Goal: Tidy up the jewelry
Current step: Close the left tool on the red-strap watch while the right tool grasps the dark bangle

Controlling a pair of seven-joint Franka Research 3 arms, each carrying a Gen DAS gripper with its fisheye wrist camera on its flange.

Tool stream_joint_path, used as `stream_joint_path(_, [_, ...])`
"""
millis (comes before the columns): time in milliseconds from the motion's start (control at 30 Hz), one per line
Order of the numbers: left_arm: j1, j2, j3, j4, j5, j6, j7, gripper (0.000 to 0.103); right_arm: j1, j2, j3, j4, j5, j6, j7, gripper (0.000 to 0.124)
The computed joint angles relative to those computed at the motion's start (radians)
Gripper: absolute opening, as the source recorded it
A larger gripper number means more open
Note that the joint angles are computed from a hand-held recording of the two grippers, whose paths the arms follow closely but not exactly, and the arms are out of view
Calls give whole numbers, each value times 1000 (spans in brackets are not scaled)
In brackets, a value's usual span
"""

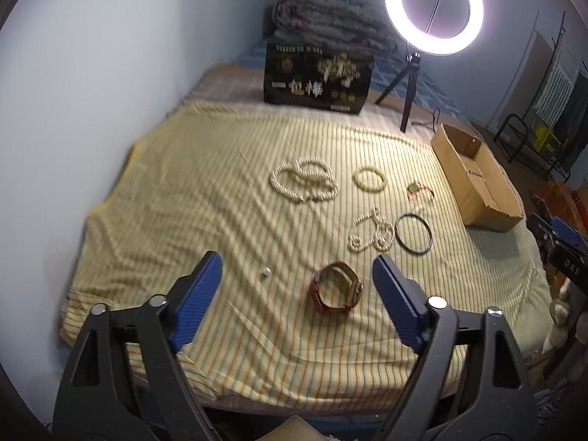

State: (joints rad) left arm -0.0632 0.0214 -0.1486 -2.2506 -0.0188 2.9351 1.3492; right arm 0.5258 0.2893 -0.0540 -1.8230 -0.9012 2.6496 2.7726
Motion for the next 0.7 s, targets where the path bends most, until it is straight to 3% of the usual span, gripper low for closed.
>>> stream_joint_path(133, [10,34,-20,43,-173,-80,136,70,-58,56,35,41,190,82,-183,89])
stream_joint_path(267, [23,69,-35,84,-279,-163,215,59,-136,143,128,112,464,85,-436,79])
stream_joint_path(400, [30,115,-38,133,-284,-234,212,51,-194,249,219,231,670,14,-664,72])
stream_joint_path(700, [60,268,-61,293,-283,-426,180,37,-182,403,205,435,915,-156,-803,49])
